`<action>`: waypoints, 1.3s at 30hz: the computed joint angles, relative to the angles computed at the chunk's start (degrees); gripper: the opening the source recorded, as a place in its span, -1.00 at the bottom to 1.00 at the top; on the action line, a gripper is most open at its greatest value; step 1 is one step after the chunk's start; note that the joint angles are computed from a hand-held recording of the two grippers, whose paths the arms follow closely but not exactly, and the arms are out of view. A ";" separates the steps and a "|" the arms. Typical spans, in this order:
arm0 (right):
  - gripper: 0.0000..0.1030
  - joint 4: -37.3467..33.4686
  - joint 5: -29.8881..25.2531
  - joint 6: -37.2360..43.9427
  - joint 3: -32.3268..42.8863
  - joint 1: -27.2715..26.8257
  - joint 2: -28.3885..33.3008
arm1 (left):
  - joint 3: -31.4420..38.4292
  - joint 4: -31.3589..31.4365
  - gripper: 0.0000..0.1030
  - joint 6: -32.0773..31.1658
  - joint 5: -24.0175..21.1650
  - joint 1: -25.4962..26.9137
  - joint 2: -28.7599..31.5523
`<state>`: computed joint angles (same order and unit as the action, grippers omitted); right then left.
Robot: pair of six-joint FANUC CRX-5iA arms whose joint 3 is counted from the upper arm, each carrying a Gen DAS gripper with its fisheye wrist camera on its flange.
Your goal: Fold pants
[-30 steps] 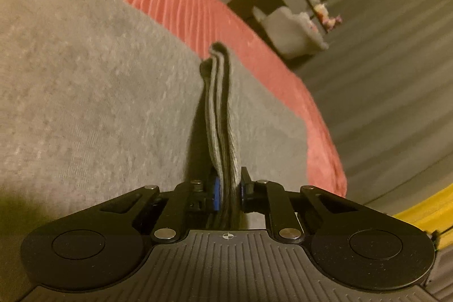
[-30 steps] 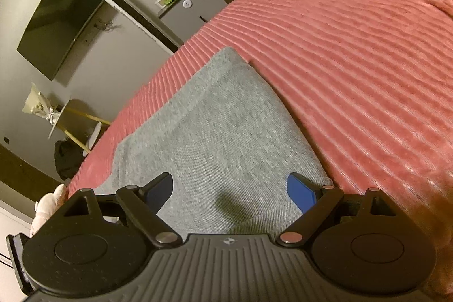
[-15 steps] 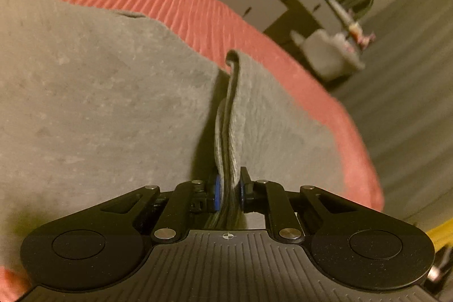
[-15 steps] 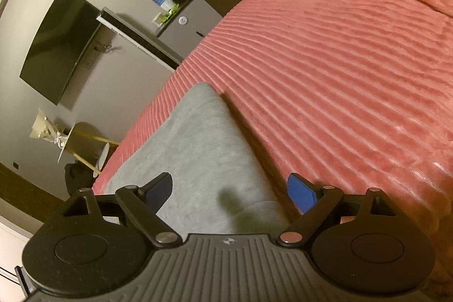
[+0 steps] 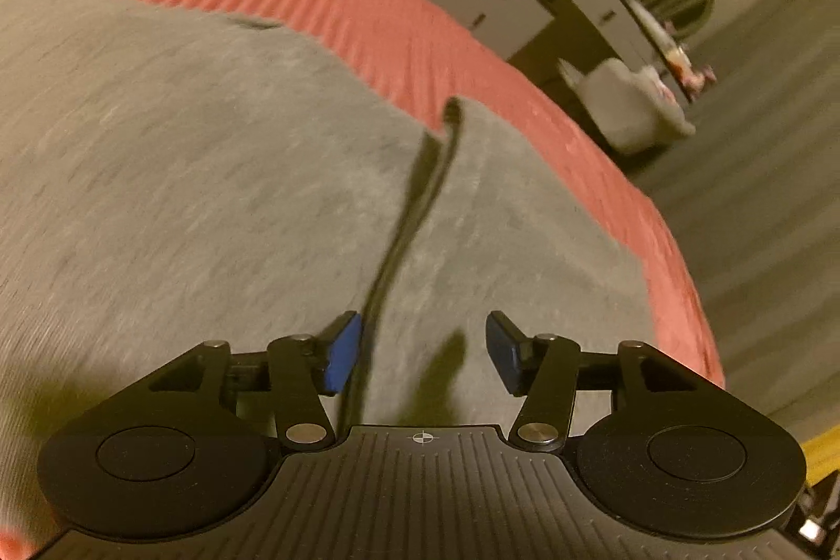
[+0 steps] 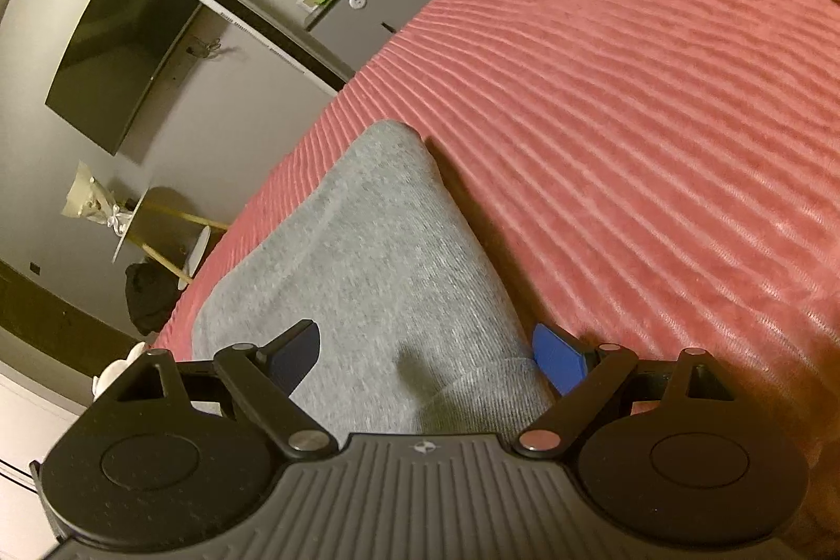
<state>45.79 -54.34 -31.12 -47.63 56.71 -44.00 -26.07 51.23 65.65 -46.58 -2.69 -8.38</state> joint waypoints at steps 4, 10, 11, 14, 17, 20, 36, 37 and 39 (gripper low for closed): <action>0.74 -1.21 -0.09 1.42 0.99 -0.11 1.29 | 2.40 -1.09 0.17 -0.11 2.52 -1.61 2.54; 0.74 -0.86 -0.19 2.56 1.88 -0.47 3.42 | 0.86 1.43 -0.36 -3.36 5.79 -2.57 2.85; 0.74 -1.02 -0.18 3.23 2.10 -0.73 3.87 | 0.67 1.15 -0.46 -3.79 6.39 -2.78 2.56; 0.69 -0.70 0.16 4.84 2.79 -1.40 5.90 | 0.48 0.70 -0.60 -5.05 7.94 -3.43 1.83; 0.42 -1.91 -1.08 7.12 4.47 -1.65 8.42 | 0.09 1.08 -0.63 -6.67 9.44 -4.07 0.95; 0.29 -3.11 -0.61 6.92 4.66 -2.48 8.66 | -0.12 1.68 -0.63 -7.13 9.52 -4.09 0.45; -0.60 9.77 13.45 -1.25 -4.58 -6.49 1.04 | -6.45 14.11 -0.79 -17.87 14.62 -4.99 -5.14; -0.60 12.18 15.70 -1.82 -5.72 -7.30 0.10 | -6.85 13.74 -0.80 -17.84 15.83 -4.88 -6.25; -0.60 11.60 12.71 -0.05 -4.80 -5.62 0.54 | -5.07 4.97 -0.87 -10.57 16.56 -3.08 -6.95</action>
<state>57.38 -41.63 -31.17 -52.43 51.10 -43.47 -31.14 56.20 55.07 -30.02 -5.77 -15.32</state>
